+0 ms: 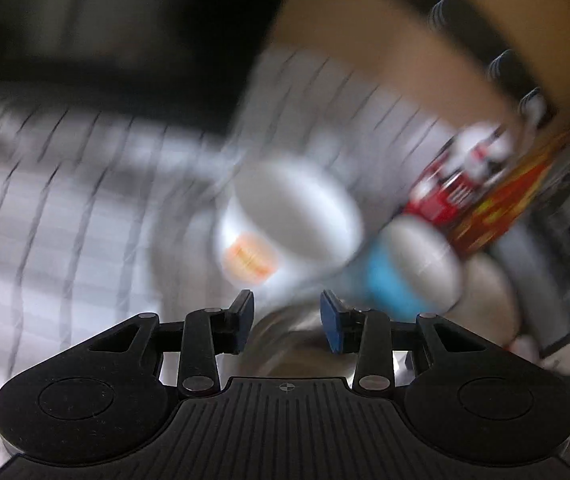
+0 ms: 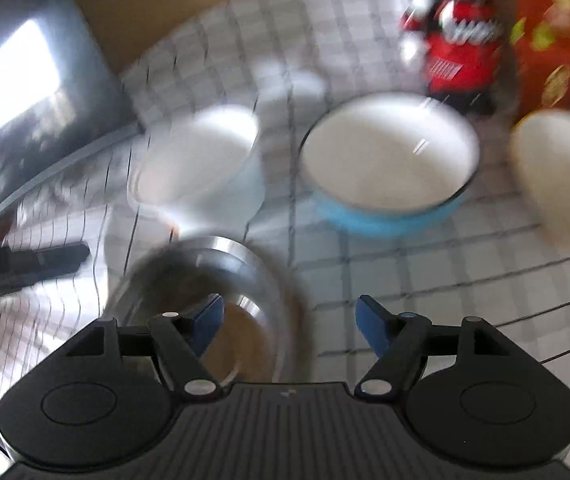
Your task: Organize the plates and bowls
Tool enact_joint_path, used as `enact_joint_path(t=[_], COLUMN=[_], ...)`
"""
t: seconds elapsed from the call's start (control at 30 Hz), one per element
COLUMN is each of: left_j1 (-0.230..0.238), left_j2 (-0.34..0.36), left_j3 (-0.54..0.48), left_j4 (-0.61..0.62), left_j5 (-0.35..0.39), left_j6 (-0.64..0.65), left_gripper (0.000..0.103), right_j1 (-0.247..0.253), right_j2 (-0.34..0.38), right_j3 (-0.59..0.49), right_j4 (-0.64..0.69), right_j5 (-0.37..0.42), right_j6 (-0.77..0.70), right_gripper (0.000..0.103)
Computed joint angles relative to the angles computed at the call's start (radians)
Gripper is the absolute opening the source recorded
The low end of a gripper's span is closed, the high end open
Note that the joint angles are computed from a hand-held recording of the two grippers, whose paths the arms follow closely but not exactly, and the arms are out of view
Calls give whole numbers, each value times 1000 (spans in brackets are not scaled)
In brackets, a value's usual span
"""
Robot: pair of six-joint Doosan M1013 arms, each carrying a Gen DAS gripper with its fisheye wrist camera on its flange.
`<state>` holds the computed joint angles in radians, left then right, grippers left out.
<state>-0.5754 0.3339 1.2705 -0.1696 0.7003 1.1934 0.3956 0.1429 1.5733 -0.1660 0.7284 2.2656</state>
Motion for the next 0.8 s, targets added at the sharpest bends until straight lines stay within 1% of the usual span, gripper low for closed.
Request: enact_joint_path(t=[0.03, 0.1, 0.13, 0.17, 0.2, 0.27, 0.37, 0.43, 0.5, 0.57, 0.63, 0.7, 0.77, 0.8], left_j1=[-5, -19, -34, -46, -58, -78, -112, -131, -148, -166, -180, -187, -194, -197], left_j2=[16, 48, 70, 93, 121, 175, 254, 300, 349, 384, 405, 411, 433, 438], left_j3=[-27, -82, -113, -142, -177, -246, -350, -410, -478, -528, -553, -549, -576, -577], left_j4=[-52, -147, -184, -224, -262, -327, -349, -334, -280, -204, -157, -150, -141, -137], left_j5=[-17, -17, -10, 5, 40, 110, 188, 230, 267, 294, 296, 288, 311, 315], left_j6=[42, 151, 198, 228, 237, 226, 121, 9, -115, -209, -267, -301, -321, -326], left_gripper=[41, 41, 41, 41, 41, 41, 41, 41, 41, 41, 41, 41, 41, 41], right_j1=[0, -4, -6, -12, -29, -87, -202, -274, -328, -364, -386, -397, -406, -411], right_j2=[-23, -74, -99, -113, -124, -142, -144, -137, -119, -96, -72, -51, -26, -12], right_j3=[14, 47, 63, 68, 65, 63, 48, 49, 43, 35, 25, 18, 10, 3], right_j4=[-56, -202, -307, -376, -404, -367, -227, -124, -42, 41, 99, 111, 127, 124], right_j5=[-20, -56, -54, -26, 13, 50, 95, 80, 75, 76, 91, 94, 100, 109], right_j6=[35, 100, 142, 159, 141, 79, -7, -85, -161, -250, -332, -375, -400, -396], right_gripper=[81, 88, 90, 91, 93, 93, 93, 93, 93, 93, 93, 93, 93, 89])
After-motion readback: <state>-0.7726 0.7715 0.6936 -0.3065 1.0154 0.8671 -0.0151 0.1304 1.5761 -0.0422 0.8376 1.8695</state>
